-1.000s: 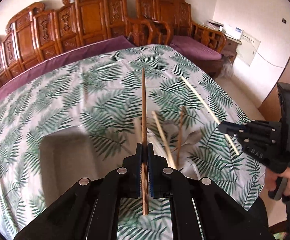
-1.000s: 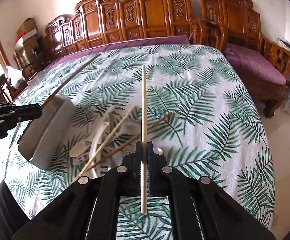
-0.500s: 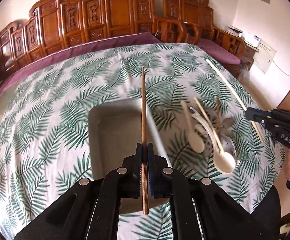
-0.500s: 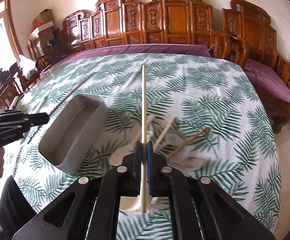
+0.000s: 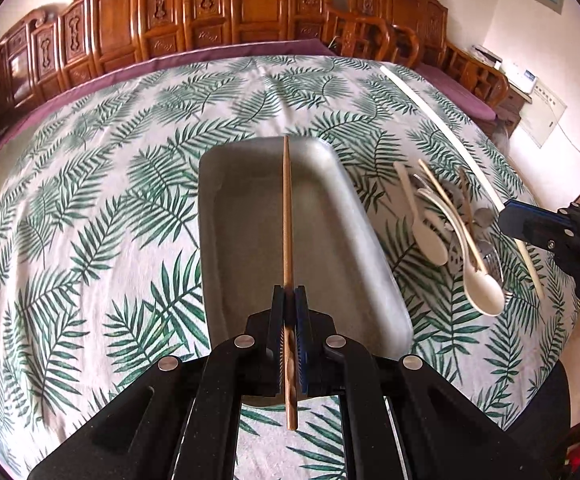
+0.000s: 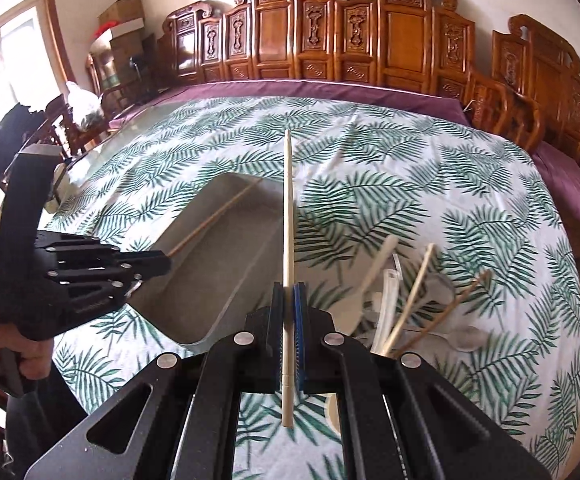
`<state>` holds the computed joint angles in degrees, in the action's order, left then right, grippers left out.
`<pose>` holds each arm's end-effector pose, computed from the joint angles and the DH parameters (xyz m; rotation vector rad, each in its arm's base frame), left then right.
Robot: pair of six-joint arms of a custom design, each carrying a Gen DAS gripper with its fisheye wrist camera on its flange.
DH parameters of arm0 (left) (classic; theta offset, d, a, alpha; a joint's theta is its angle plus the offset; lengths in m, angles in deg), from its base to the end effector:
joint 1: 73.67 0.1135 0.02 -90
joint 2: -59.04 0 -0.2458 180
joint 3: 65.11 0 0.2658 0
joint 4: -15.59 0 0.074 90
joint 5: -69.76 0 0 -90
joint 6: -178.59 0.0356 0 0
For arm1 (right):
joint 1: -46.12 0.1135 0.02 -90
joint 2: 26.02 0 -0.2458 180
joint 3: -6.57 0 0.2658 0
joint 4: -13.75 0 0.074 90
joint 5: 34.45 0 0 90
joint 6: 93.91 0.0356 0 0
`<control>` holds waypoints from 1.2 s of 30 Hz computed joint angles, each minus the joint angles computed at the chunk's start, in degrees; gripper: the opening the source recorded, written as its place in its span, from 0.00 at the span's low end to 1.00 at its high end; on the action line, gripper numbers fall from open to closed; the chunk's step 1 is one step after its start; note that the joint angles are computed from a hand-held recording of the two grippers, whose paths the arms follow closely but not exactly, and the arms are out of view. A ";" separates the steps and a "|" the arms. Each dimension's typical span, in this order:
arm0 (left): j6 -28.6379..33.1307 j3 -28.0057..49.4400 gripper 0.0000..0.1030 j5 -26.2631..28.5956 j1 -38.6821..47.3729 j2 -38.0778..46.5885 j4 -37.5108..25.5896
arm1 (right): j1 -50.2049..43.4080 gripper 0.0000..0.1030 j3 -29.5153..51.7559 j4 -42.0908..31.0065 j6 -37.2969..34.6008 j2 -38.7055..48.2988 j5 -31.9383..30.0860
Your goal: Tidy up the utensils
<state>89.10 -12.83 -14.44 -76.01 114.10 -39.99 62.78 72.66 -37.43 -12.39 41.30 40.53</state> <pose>0.2018 -0.0118 0.2089 0.1015 2.5859 -0.1428 0.2436 0.0825 0.2487 -0.6481 2.3957 0.3862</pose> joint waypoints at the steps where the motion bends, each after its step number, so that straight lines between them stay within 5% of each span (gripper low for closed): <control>1: 0.21 -0.15 0.05 0.60 0.46 -0.01 0.23 | 0.72 0.06 0.36 0.12 0.40 0.54 0.35; 10: 0.97 -0.79 0.13 3.86 4.89 -3.59 0.18 | 7.52 0.06 1.33 2.54 5.70 4.71 2.45; 13: 2.21 -0.45 0.27 4.39 7.07 -6.52 -1.15 | 9.66 0.06 1.66 3.97 7.68 6.98 3.28; 27: 14.46 2.92 0.30 13.47 25.33 -11.80 -7.94 | 14.48 0.06 6.53 9.26 18.79 18.32 3.63; 36: 15.56 2.92 0.30 14.41 26.05 -14.13 -10.12 | 14.74 0.07 5.18 9.95 15.53 15.85 5.22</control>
<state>104.66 -9.91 -0.03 -49.96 99.97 -50.11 77.52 77.84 -27.48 3.13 57.15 45.75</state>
